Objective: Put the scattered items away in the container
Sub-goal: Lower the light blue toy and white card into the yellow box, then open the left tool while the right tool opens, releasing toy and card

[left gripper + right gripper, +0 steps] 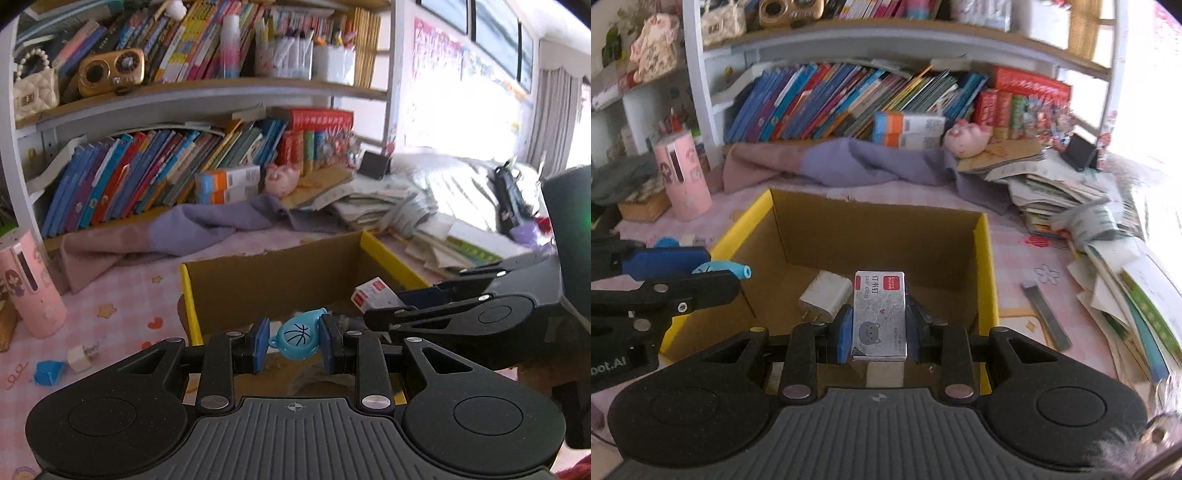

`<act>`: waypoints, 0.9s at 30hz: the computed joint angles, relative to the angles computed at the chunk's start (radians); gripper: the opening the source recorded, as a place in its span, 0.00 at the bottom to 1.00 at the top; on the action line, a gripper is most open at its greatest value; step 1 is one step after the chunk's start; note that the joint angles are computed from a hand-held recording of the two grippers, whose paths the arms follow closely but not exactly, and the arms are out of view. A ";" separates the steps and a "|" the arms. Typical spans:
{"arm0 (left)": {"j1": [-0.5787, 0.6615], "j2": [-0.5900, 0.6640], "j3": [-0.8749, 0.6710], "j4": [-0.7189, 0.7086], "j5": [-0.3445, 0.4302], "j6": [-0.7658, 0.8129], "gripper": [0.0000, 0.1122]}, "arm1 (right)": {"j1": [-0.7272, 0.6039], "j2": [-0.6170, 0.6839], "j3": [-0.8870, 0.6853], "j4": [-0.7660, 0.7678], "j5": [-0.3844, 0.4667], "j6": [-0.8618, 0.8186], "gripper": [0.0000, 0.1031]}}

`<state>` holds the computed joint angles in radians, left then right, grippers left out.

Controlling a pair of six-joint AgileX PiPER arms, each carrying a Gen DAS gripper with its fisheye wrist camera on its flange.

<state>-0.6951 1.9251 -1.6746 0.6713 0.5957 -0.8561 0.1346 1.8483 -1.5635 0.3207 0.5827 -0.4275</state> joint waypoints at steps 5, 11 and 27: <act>0.019 0.119 -0.164 -0.059 0.094 0.100 0.24 | -0.009 0.162 -0.217 0.005 0.118 -0.044 0.27; 0.027 0.234 -0.320 -0.113 0.187 0.198 0.24 | -0.016 0.319 -0.460 -0.020 0.271 -0.044 0.27; -0.016 0.236 -0.307 0.045 0.221 0.010 0.67 | -0.055 0.320 -0.464 0.061 0.266 -0.077 0.39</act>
